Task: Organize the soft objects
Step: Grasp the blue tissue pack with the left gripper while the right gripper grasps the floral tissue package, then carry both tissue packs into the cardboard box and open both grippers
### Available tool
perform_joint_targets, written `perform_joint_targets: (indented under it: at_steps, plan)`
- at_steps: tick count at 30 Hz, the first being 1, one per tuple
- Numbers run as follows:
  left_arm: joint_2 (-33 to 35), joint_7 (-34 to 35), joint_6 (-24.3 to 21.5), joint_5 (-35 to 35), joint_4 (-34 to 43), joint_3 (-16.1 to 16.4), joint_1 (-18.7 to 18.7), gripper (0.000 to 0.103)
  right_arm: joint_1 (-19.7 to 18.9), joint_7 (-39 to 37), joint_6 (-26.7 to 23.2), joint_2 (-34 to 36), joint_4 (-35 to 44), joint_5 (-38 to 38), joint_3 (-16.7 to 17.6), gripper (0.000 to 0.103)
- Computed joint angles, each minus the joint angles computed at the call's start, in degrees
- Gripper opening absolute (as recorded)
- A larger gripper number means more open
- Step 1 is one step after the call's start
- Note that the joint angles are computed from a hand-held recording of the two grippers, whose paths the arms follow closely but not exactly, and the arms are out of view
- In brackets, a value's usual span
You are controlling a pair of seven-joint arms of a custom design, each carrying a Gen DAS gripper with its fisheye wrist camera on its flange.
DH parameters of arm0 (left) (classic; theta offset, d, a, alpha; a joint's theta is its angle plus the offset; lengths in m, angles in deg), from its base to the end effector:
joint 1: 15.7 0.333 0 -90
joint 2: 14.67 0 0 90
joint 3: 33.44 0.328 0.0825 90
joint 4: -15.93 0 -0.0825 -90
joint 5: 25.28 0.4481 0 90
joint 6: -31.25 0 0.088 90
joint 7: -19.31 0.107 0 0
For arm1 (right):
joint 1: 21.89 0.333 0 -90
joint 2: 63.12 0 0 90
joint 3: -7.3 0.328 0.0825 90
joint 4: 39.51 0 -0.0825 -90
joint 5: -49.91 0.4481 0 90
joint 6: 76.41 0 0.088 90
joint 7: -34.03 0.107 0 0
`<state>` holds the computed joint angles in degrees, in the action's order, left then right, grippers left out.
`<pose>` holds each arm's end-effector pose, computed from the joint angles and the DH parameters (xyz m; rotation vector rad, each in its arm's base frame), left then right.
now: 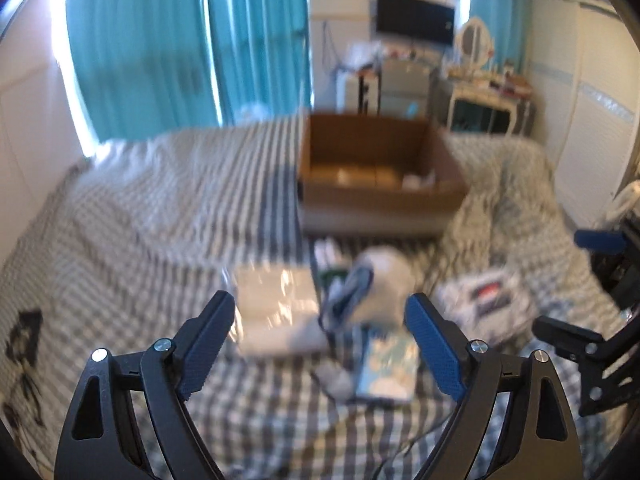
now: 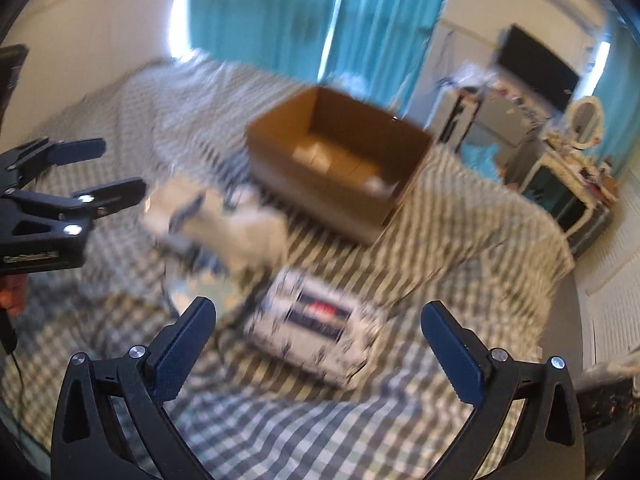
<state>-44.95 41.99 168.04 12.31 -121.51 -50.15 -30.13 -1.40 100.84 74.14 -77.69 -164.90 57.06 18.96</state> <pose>0.4184 -0.2609 0.5462 -1.8962 1.4700 -0.6254 0.4908 0.3142 0.5598 -2.3893 0.8448 -0.5456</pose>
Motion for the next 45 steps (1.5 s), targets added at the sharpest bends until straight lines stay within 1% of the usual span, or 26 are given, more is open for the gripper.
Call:
perform_joint_targets:
  at_steps: [2, 4, 5, 7, 8, 10, 11, 13, 15, 16, 17, 18, 19, 20, 22, 24, 27, 29, 32, 33, 35, 37, 40, 41, 43, 45]
  plan:
    - [2.2, -0.6, -0.7, -0.6, -0.1, -0.6, -0.2, 0.089, -0.1, -0.9, -0.4, 1.8, 0.0, -1.7, 0.3, 0.103]
    - [5.1, -1.3, -2.6, -0.9, 0.6, -1.5, -0.6, 0.089, -0.7, -0.7, -1.1, 3.1, 0.1, -5.5, 0.9, 0.103]
    - [5.6, -1.0, -2.4, -1.2, 0.4, -1.2, -1.2, 0.089, -0.8, -0.6, -1.3, 3.8, 0.2, -7.2, 1.0, 0.103]
    - [6.9, -0.5, -0.4, -2.3, -0.1, -0.5, -2.3, 0.087, -1.1, -0.4, -1.1, 5.1, 0.3, -11.6, 1.0, 0.103]
    - [8.0, 0.7, 1.8, -3.8, -0.4, 0.3, -3.2, 0.087, -1.2, -0.3, -0.5, 5.4, -0.1, -13.5, 1.0, 0.103]
    - [9.9, 2.4, 2.7, -5.1, 0.2, 0.7, -3.8, 0.087, -1.3, -1.9, 1.3, 5.7, -1.0, -17.3, 0.7, 0.103]
    - [11.1, 2.7, 2.4, -4.9, 0.8, 0.5, -3.7, 0.086, -1.0, -4.1, 2.2, 6.0, -1.4, -17.8, 0.2, 0.103]
    - [12.2, 2.8, 2.5, -5.1, 1.3, 0.5, -3.6, 0.086, -0.4, -8.6, 2.9, 6.5, -1.8, -16.2, -0.8, 0.103]
    - [13.3, 3.6, 3.9, -7.4, 1.3, 1.3, -4.0, 0.085, 0.4, -13.0, 2.8, 7.1, -1.6, -12.0, -1.9, 0.103]
    - [13.4, 2.9, 3.6, -6.9, 1.2, 1.0, -3.7, 0.081, 0.6, -14.4, 2.5, 7.4, -1.3, -9.9, -2.3, 0.103]
    - [13.7, 2.2, 3.1, -5.4, 1.4, 0.4, -3.3, 0.071, 0.6, -14.9, 2.3, 7.7, -1.0, -9.1, -2.4, 0.103]
    - [14.1, 2.3, 2.5, -4.5, 1.9, 0.2, -3.0, 0.068, 0.6, -15.6, 2.5, 8.0, -0.9, -8.7, -2.4, 0.103]
    - [14.3, 2.3, 2.3, -3.5, 2.1, 0.0, -3.0, 0.061, 0.7, -16.6, 3.0, 8.1, -0.9, -8.2, -2.4, 0.103]
    - [14.3, 2.3, 2.5, -2.6, 2.1, -0.2, -3.0, 0.049, 0.8, -17.1, 3.2, 8.2, -0.9, -8.0, -2.4, 0.103]
    - [14.6, 3.2, 4.3, -1.9, 1.9, 0.3, -3.0, 0.049, 0.9, -17.8, 3.6, 8.6, -0.7, -8.1, -2.2, 0.103]
    - [14.1, 3.6, 5.2, -2.2, 1.5, 0.5, -3.1, 0.047, 1.1, -18.9, 3.7, 9.1, -0.3, -7.7, -2.3, 0.103]
    - [11.7, 3.5, 6.7, -3.4, -0.6, 1.1, -3.2, 0.046, 1.4, -19.6, 2.8, 10.1, 0.5, -8.3, -2.2, 0.103]
    - [10.5, 3.4, 7.9, -5.0, -1.5, 1.8, -3.1, 0.046, 1.5, -19.0, 1.4, 11.1, 1.2, -10.4, -2.0, 0.103]
    - [8.5, 3.4, 8.8, -5.8, -2.6, 1.9, -2.9, 0.046, 1.8, -15.4, 0.3, 12.4, 1.8, -16.5, -2.0, 0.097]
    - [8.0, 3.6, 8.9, -5.8, -2.7, 1.8, -2.9, 0.046, 1.9, -14.0, 0.1, 12.5, 1.8, -18.4, -2.1, 0.092]
    - [7.6, 3.9, 8.7, -6.1, -2.7, 1.6, -2.9, 0.046, 2.1, -12.9, -0.4, 12.9, 2.3, -18.7, -2.4, 0.09]
    - [7.0, 4.2, 8.8, -6.5, -2.9, 1.6, -3.1, 0.046, 2.3, -12.3, -0.4, 12.7, 2.3, -18.1, -2.8, 0.084]
    - [6.1, 4.4, 8.3, -7.0, -3.2, 1.4, -3.3, 0.046, 2.4, -12.1, 0.0, 11.3, 1.5, -16.8, -2.8, 0.063]
    - [5.7, 4.5, 8.0, -7.3, -3.4, 1.4, -3.5, 0.046, 2.5, -12.6, 0.9, 10.4, 0.6, -16.0, -2.8, 0.052]
    - [5.0, 5.1, 7.8, -8.2, -3.5, 1.7, -4.0, 0.046, 2.4, -11.8, 1.9, 8.8, -0.6, -15.2, -2.3, 0.048]
    - [4.2, 5.5, 7.4, -8.6, -3.6, 1.6, -4.2, 0.046, 1.9, -9.7, 2.6, 7.1, -1.9, -15.7, -1.5, 0.043]
